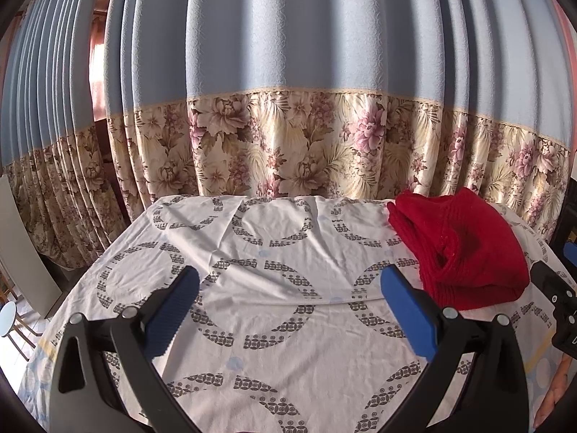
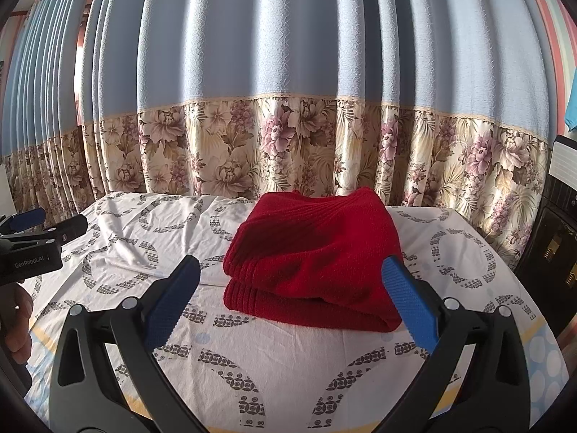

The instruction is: Fold small clothes

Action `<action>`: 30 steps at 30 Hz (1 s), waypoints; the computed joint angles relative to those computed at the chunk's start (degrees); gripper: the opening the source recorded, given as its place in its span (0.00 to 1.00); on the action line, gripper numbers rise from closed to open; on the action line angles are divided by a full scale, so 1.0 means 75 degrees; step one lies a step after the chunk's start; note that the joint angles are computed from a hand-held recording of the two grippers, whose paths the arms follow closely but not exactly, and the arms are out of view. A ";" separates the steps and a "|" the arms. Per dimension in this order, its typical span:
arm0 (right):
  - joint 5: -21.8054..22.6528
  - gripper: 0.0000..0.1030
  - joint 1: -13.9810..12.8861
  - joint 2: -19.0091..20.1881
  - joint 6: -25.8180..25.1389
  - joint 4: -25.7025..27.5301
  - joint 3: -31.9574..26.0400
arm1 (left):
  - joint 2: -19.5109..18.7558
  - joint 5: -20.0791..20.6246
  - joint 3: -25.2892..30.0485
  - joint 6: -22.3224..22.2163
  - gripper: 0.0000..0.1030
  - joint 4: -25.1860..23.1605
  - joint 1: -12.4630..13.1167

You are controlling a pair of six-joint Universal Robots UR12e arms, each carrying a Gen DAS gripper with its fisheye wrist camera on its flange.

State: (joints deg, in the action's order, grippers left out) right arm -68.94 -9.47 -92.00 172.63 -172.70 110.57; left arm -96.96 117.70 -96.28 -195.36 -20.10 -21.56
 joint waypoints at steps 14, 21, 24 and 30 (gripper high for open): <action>0.0016 0.97 -0.0010 -0.0001 -0.0021 0.0005 0.0006 | 0.0004 0.0029 -0.0008 -0.0018 0.98 0.0020 0.0001; 0.0016 0.97 -0.0003 0.0000 -0.0007 0.0008 0.0003 | -0.0025 0.0166 -0.0010 0.0184 0.98 0.0203 -0.0052; -0.0001 0.97 0.0001 -0.0002 -0.0021 0.0007 0.0004 | -0.0007 0.0027 -0.0024 0.0203 0.98 0.0209 -0.0038; 0.0011 0.97 0.0001 0.0000 -0.0010 0.0005 0.0004 | -0.0001 0.0071 -0.0022 0.0241 0.98 0.0203 -0.0052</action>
State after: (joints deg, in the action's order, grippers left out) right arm -68.86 -9.47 -92.01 172.55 -172.66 110.60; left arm -96.96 118.24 -96.44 -193.55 -18.57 -21.95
